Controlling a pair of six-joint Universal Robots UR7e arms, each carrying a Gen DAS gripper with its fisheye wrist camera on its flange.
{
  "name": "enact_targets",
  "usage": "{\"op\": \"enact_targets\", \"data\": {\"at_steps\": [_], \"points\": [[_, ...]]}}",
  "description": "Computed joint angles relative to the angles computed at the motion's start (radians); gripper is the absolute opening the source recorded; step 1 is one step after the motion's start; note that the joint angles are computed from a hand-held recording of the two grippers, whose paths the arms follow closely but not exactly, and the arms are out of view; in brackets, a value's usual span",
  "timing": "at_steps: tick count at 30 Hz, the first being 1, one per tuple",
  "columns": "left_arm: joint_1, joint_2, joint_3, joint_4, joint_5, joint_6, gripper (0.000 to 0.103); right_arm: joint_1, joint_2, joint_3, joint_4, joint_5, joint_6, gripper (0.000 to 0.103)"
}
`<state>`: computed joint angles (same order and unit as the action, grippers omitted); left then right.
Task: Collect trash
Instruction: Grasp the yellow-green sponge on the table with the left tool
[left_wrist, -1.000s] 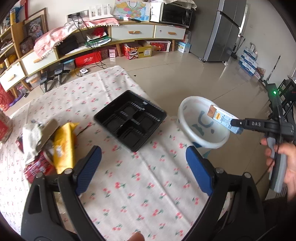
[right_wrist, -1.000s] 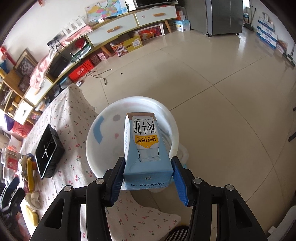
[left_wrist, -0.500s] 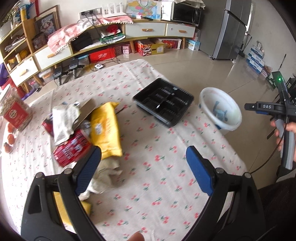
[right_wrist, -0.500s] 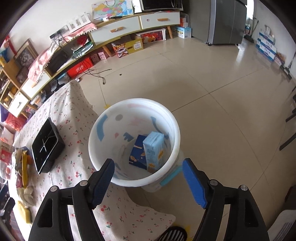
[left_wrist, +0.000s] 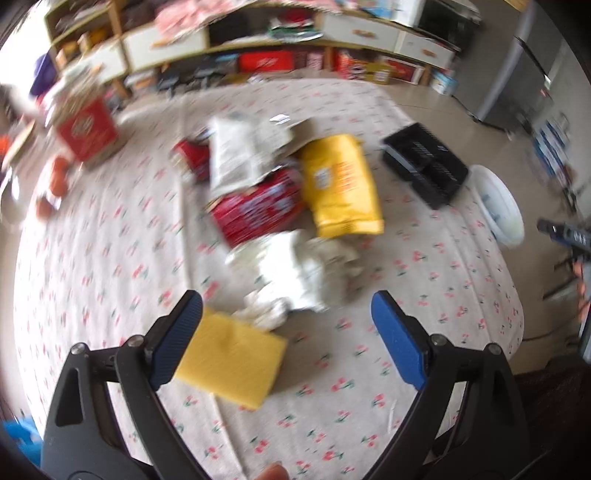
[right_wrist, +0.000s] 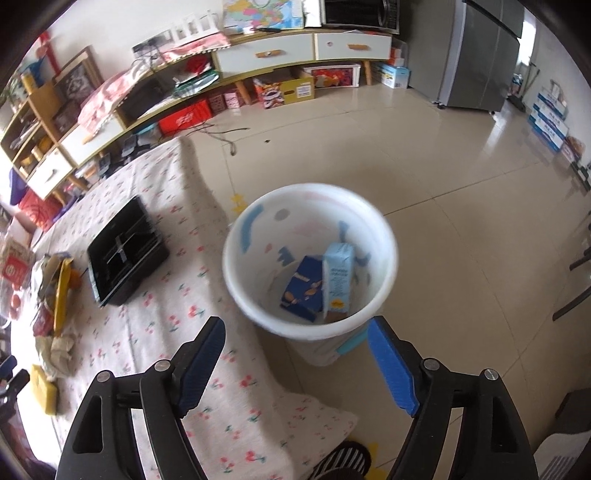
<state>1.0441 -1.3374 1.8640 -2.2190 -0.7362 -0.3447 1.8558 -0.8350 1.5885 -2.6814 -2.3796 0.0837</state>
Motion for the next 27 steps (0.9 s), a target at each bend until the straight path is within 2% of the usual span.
{"op": "enact_targets", "data": {"at_steps": [4, 13, 24, 27], "points": [[0.017, -0.043, 0.025, 0.01, -0.007, -0.037, 0.093, 0.013, 0.014, 0.002, 0.016, 0.028, 0.013, 0.081], [0.053, -0.073, 0.055, 0.058, -0.04, 0.008, 0.092, 0.044, 0.068, -0.014, 0.041, 0.033, -0.018, 0.082], [0.053, -0.056, 0.093, 0.062, 0.052, 0.081, 0.092, 0.078, 0.132, -0.055, 0.084, 0.038, -0.049, 0.082], [0.049, -0.071, 0.103, 0.03, 0.053, 0.097, 0.083, 0.089, 0.151, -0.069, 0.092, 0.042, -0.062, 0.082]]}}
